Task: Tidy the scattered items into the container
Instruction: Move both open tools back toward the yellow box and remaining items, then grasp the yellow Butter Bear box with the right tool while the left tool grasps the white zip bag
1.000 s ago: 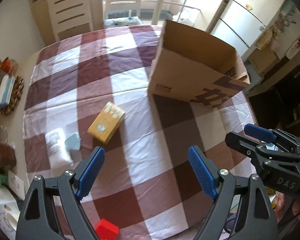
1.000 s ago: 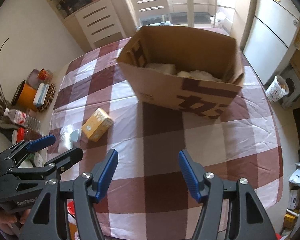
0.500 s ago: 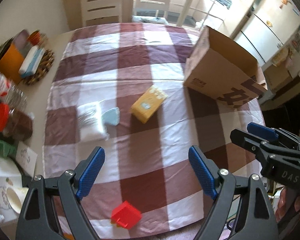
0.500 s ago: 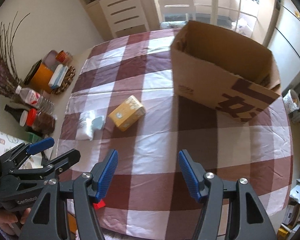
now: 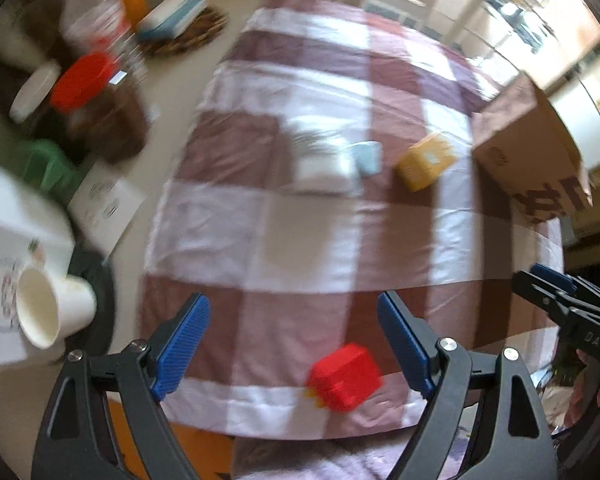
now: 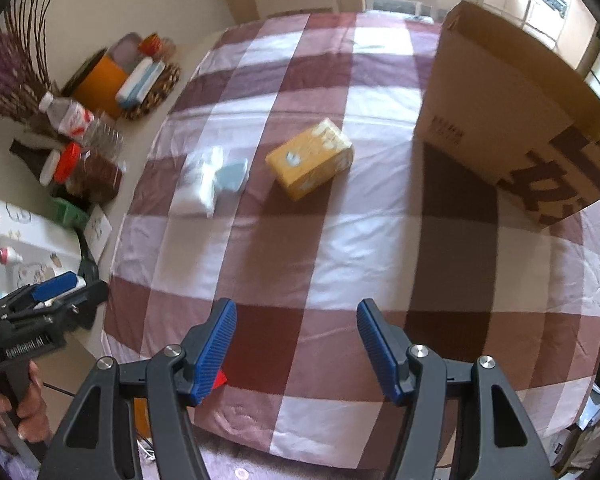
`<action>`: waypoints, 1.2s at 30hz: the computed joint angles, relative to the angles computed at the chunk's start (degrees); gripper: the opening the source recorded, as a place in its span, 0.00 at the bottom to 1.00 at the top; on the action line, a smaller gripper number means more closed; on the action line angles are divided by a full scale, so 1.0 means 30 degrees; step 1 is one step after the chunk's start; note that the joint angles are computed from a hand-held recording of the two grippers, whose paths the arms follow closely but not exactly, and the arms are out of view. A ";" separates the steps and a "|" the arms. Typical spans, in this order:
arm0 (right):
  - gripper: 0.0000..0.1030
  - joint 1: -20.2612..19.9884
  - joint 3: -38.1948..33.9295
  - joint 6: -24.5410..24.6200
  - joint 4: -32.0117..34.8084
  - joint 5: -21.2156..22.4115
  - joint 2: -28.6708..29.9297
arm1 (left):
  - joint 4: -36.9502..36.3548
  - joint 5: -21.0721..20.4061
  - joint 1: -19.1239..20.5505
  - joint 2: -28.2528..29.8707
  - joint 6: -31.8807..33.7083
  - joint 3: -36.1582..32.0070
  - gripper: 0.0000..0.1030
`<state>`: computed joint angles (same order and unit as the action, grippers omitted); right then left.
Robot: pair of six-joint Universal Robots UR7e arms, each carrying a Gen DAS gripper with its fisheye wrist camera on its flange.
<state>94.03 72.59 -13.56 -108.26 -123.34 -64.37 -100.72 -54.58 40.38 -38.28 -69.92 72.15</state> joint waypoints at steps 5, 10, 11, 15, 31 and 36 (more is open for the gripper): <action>0.63 -0.0234 0.0631 0.0278 0.0215 -0.0380 -0.0015 | -0.0218 -0.0535 0.0237 -0.1936 -0.2569 0.3093 0.84; 0.63 -0.0530 0.0506 0.0816 0.0187 -0.0544 0.0298 | -0.0533 -0.0493 0.0439 -0.2150 -0.3009 0.3483 0.84; 0.63 -0.0643 0.0265 0.1144 0.0236 -0.0318 0.0455 | -0.0577 -0.0457 0.0514 -0.1954 -0.2813 0.3207 0.84; 0.63 -0.0971 -0.0878 0.2542 0.0289 0.0537 0.1163 | -0.0929 -0.0196 0.0959 -0.0736 -0.1356 0.1457 0.84; 0.63 -0.1628 -0.8820 0.7862 0.1182 0.0578 0.7079 | 0.2361 0.0785 0.3528 0.6278 0.3877 -0.9267 0.84; 0.66 -0.1842 -0.9755 0.9214 0.1913 0.0955 0.7794 | 0.2618 0.0463 0.3825 0.6906 0.4817 -1.0232 0.84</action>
